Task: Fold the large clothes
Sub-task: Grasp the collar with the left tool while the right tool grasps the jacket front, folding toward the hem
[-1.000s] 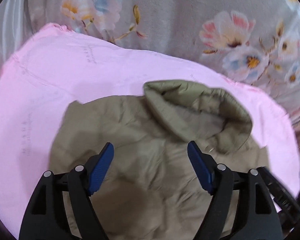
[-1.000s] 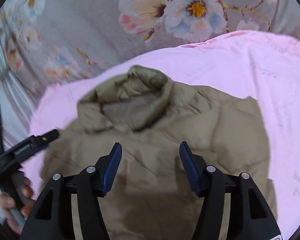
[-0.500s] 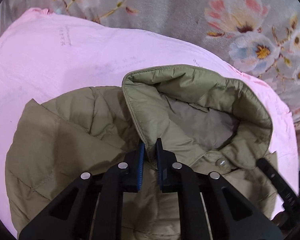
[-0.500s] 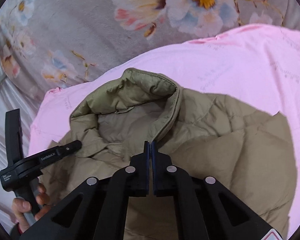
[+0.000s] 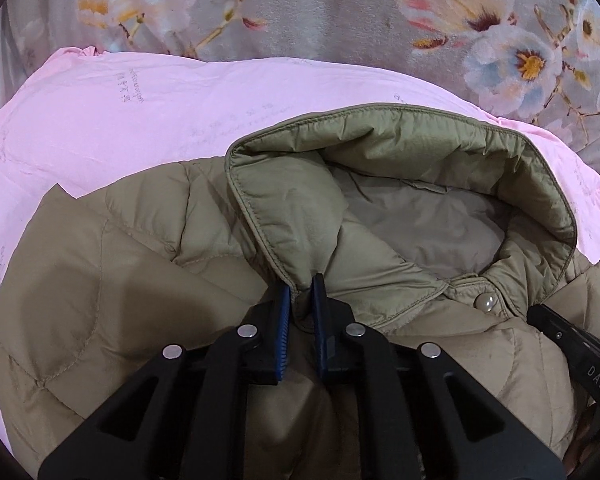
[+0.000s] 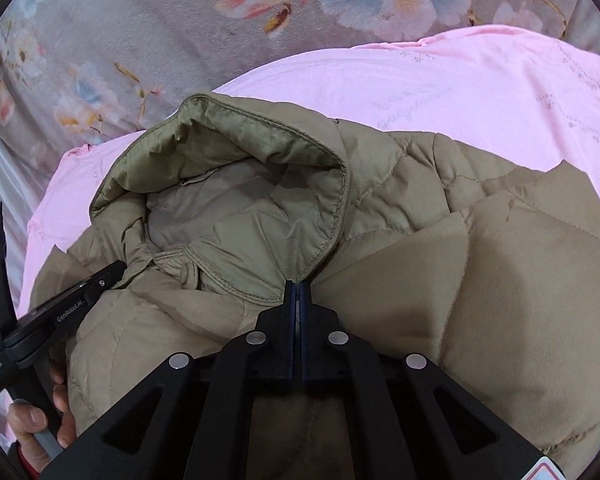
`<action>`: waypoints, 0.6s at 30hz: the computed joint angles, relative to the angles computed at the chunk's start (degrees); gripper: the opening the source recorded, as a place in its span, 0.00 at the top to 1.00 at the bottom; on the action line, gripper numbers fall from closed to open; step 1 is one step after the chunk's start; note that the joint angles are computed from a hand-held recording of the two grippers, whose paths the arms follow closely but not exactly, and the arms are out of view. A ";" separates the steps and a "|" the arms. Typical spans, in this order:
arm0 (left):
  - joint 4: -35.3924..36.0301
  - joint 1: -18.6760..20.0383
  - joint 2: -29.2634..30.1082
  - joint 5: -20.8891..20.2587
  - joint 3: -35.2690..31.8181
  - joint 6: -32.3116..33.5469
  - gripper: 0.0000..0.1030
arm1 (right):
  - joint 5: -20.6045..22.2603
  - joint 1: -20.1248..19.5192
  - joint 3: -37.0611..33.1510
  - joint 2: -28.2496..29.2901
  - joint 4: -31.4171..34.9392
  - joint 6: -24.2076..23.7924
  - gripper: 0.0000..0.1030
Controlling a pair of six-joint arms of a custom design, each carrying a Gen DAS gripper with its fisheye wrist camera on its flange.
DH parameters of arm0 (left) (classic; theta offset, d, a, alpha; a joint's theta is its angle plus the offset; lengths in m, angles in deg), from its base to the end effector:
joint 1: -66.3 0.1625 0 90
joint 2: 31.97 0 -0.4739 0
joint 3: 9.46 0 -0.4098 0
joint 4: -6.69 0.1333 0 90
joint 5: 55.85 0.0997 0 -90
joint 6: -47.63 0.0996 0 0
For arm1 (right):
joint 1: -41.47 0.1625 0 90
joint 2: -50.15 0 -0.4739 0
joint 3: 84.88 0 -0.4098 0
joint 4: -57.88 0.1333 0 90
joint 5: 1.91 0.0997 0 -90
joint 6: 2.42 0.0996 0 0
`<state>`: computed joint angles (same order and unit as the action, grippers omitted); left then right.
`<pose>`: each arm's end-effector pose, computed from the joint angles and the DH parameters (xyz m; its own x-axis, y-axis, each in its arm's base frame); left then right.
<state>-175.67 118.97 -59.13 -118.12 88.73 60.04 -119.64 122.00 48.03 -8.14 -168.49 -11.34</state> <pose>-0.2694 -0.6495 -0.0546 -0.6662 0.5520 -0.5015 0.7250 0.6370 -0.2621 0.0064 -0.4904 0.2166 -0.8080 0.4709 0.3542 -0.0480 0.5465 -0.8361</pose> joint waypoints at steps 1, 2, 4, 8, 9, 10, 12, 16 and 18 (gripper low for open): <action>-0.09 0.05 -0.01 -0.09 0.01 0.04 0.89 | 0.41 -0.18 0.17 0.03 -0.16 0.36 1.00; -0.22 0.08 -0.02 -0.17 0.05 0.05 0.89 | 0.67 -0.35 0.28 -0.05 -0.19 0.57 1.00; 0.04 0.19 -0.18 -0.65 0.02 -0.15 0.89 | 0.89 -0.47 0.39 -0.02 -0.41 0.58 1.00; 3.36 0.72 -3.45 -3.68 1.36 -2.28 0.86 | 1.46 0.11 2.35 -2.00 0.69 3.94 0.89; 4.07 0.81 -4.82 -4.58 1.85 -2.21 0.86 | 1.01 0.80 3.21 -2.68 -0.17 4.40 0.86; 4.03 0.68 -5.95 -4.48 2.13 -1.83 0.85 | 0.98 1.56 4.14 -3.57 -1.58 4.35 0.86; 4.62 0.35 -7.26 -4.19 1.34 -1.74 0.84 | 1.04 2.76 4.78 -5.08 -3.35 4.32 0.86; 9.15 -0.44 -7.04 -3.40 -4.84 -4.01 0.84 | 1.93 4.32 1.65 -8.26 0.55 6.24 0.86; 10.13 -1.09 -5.27 -1.47 -8.43 -4.72 0.84 | 0.79 5.13 -1.74 -7.78 1.75 6.14 0.86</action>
